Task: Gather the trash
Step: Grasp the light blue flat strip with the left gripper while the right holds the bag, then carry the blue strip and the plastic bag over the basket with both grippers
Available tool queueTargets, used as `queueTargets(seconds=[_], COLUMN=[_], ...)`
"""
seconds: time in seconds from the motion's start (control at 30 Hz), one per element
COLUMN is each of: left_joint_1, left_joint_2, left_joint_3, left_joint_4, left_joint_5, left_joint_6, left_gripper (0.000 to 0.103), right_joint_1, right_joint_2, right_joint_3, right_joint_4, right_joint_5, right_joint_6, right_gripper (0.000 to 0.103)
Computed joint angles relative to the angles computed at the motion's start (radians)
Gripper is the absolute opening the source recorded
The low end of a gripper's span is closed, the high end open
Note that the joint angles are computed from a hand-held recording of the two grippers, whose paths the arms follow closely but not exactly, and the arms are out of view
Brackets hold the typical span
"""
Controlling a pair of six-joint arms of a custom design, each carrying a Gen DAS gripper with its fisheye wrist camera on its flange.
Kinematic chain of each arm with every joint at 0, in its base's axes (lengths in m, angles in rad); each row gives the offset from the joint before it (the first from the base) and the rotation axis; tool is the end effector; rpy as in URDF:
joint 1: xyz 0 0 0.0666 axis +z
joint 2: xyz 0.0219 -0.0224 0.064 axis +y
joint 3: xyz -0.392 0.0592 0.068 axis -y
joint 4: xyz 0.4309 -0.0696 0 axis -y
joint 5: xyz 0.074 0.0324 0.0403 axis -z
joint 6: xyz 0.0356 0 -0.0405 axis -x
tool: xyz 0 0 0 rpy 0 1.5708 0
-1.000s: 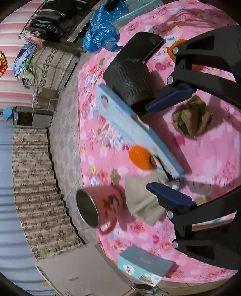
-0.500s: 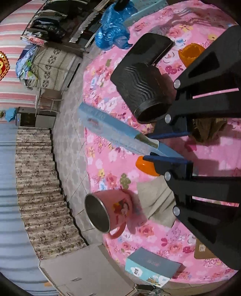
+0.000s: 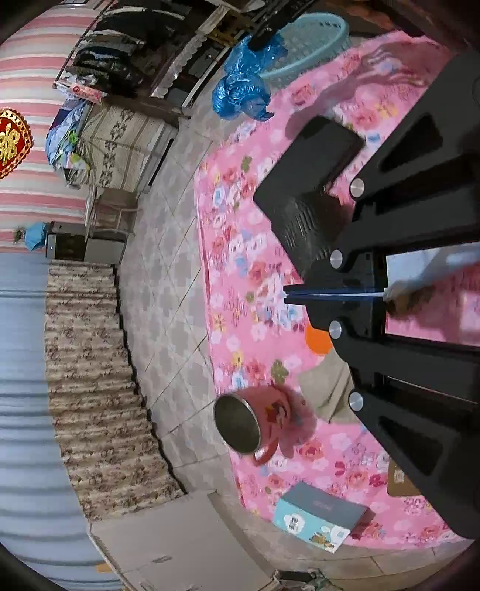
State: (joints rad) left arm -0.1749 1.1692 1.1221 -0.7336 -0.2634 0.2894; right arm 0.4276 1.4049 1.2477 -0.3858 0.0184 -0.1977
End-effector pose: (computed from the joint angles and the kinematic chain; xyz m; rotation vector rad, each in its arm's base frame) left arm 0.4334 -0.0676 0.4213 -0.2602 2.3045 0.0764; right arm 0.4950 0.2244 0.4042 -0.2337 2.1209 0.3518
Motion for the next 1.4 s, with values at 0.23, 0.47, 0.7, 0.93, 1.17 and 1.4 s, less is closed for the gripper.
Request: queueTargets(seconds=[0.23,0.47,0.7,0.93,1.17,1.4], left_joint_1=[-0.050,-0.076,-0.145,-0.180,-0.236,-0.282], left_joint_2=[0.026,0.027,-0.025,-0.044,-0.071,-0.087], left_joint_3=[0.034,-0.036,-0.128,-0.153,-0.119,-0.049], left_joint_4=[-0.088,-0.144,-0.177,-0.143,-0.160,-0.162], left_joint_5=[-0.100,-0.151,-0.187,-0.176,-0.254,-0.312], left_joint_6=[0.033,0.125,0.231,0.227,0.204,0.167], left_gripper=[0.001,0.059,0.055,0.016,0.009,0.009], right_joint_1=[-0.060,-0.092,-0.103,-0.102,-0.111,-0.129], right_joint_2=[-0.025,-0.040,-0.045,-0.052,-0.064,-0.086], right_joint_3=[-0.025,-0.046,-0.057,-0.068,-0.079,-0.102], right_joint_4=[-0.003,-0.008,-0.011,-0.013,-0.004,0.011], right_joint_5=[-0.034,-0.049,-0.064,-0.075,-0.084,-0.098], right_joint_6=[-0.010,0.000,0.001,0.022,0.013,0.004], right_gripper=[0.010,0.010,0.010,0.010,0.010,0.010])
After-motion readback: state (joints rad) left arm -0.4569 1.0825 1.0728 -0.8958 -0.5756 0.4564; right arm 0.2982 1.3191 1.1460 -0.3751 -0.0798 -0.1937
